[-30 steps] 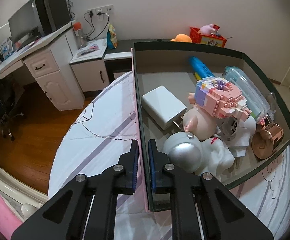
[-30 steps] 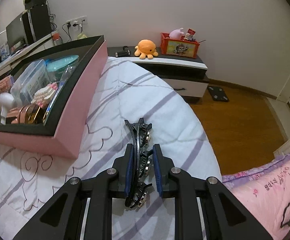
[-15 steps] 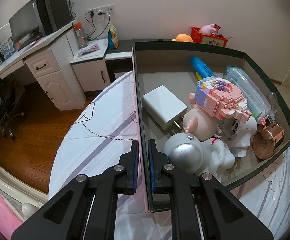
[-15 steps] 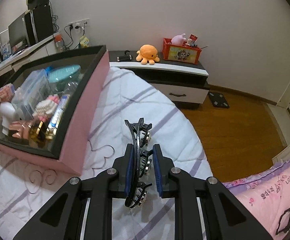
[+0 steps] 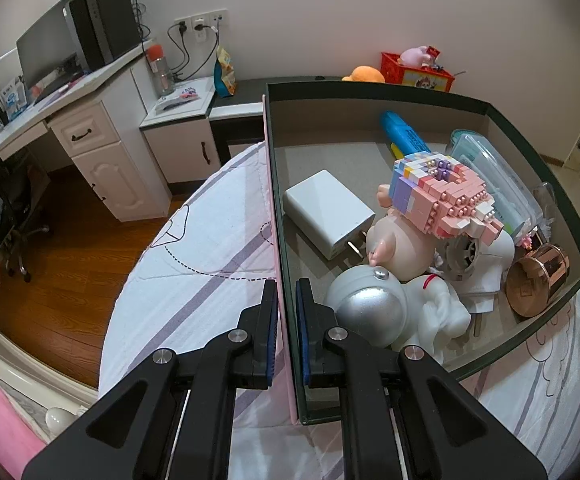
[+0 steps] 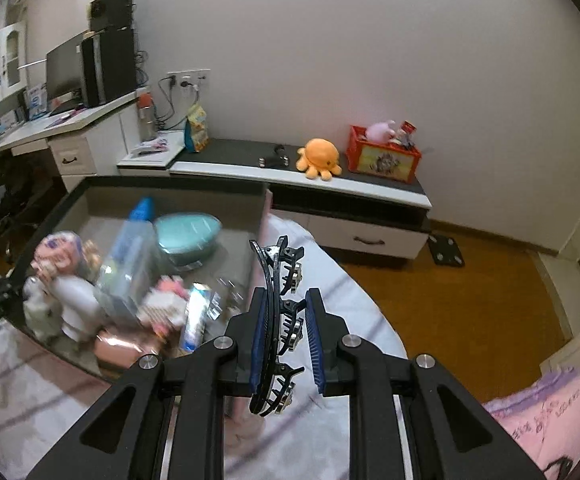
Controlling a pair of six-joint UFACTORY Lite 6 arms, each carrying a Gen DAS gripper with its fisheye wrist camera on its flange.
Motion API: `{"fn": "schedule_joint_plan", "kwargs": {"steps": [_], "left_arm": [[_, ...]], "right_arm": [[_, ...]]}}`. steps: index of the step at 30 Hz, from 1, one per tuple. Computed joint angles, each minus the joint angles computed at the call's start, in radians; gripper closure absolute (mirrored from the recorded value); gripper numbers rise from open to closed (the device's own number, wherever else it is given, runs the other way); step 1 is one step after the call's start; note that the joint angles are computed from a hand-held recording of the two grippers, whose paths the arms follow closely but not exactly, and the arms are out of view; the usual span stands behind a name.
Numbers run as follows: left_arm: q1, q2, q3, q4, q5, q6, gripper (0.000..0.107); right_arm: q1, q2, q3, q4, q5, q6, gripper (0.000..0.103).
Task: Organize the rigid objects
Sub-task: 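Carry the hair clip over the pink box with the right tool, then open the right tool to release the hair clip into the box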
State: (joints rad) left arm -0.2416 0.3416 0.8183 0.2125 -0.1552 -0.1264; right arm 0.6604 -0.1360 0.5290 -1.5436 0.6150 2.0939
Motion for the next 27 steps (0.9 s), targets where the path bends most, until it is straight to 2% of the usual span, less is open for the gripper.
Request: {"fn": "schedule_joint_plan", "kwargs": {"steps": [8,11,18,20,24,27], "left_arm": [[0.002,0.000,0.003,0.012,0.004,-0.009,0.099],[-0.006,0.003,0.000,-0.048,0.001,0.047,0.099],[-0.018,0.011,0.003,-0.108,-0.003,0.098,0.099],[-0.016,0.011,0.001,-0.105,-0.006,0.099,0.099],[-0.020,0.011,0.003,-0.127,-0.002,0.116,0.099],[-0.020,0.011,0.004,-0.122,-0.001,0.112,0.099]], "right_arm": [[-0.056,0.237,0.238,-0.011,-0.135,-0.073,0.084],[-0.049,0.311,0.287,-0.015,-0.170,-0.069,0.084],[-0.031,0.403,0.338,-0.026,-0.154,-0.038,0.084],[-0.022,0.388,0.310,-0.104,-0.132,0.045,0.083],[-0.021,0.329,0.261,-0.178,-0.147,0.152,0.063],[-0.010,0.286,0.233,-0.175,-0.143,0.161,0.057]]}}
